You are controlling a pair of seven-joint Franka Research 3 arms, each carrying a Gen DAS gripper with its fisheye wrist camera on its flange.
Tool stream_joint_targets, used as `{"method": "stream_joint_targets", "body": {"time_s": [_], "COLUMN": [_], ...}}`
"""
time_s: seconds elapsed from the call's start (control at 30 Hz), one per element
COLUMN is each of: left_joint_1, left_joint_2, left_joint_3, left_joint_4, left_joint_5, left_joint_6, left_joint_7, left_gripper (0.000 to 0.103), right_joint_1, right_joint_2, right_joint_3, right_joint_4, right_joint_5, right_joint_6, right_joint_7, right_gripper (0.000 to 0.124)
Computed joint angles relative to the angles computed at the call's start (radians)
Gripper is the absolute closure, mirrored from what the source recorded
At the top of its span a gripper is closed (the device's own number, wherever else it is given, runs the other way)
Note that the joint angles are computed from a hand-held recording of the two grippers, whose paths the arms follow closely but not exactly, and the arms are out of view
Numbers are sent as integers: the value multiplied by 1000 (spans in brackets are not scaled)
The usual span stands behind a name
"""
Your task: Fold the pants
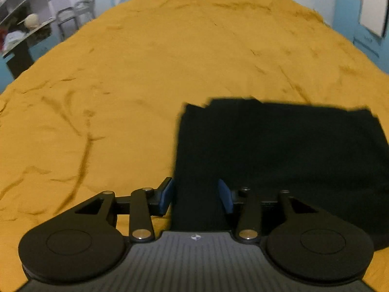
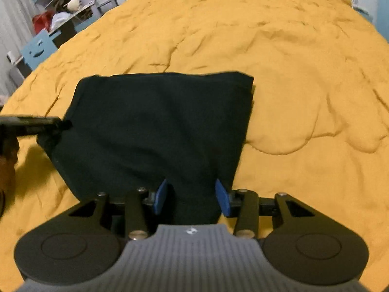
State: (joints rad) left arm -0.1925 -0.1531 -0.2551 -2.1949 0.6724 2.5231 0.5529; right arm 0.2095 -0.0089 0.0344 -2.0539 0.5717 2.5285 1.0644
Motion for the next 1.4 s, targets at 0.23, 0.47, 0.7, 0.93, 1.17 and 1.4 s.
{"method": "stream_joint_targets", "body": {"time_s": [0.23,0.47,0.7,0.93,1.17,1.4], "left_joint_1": [13,-114,-86,-14,37,55], "left_joint_2": [-72,4,52,71,99,126], "left_joint_3": [125,259,246,188,138,113], "left_joint_4": [-73,-42,-8,18,43,61], "left_joint_5": [-247,-859,-1172,-1313,-1404,-1485], "left_joint_6": [166,206,147,111,99,104], "left_joint_7": [130,738,1011,1139,1220,1274], "left_gripper": [42,31,25,22,17,40], "right_joint_1": [-41,-104,-158,-184,-202,-213], "right_joint_2": [-12,80,161,247,306,353], "right_joint_3": [-39,-53,-38,-11,14,42], "right_joint_4": [19,125,208,294,345,380], "right_joint_5": [159,300,382,421,464,530], "right_joint_6": [-74,-243,-371,-436,-466,-483], "right_joint_7": [10,8,-12,-5,-7,-26], "right_gripper": [76,71,70,68,65,67]}}
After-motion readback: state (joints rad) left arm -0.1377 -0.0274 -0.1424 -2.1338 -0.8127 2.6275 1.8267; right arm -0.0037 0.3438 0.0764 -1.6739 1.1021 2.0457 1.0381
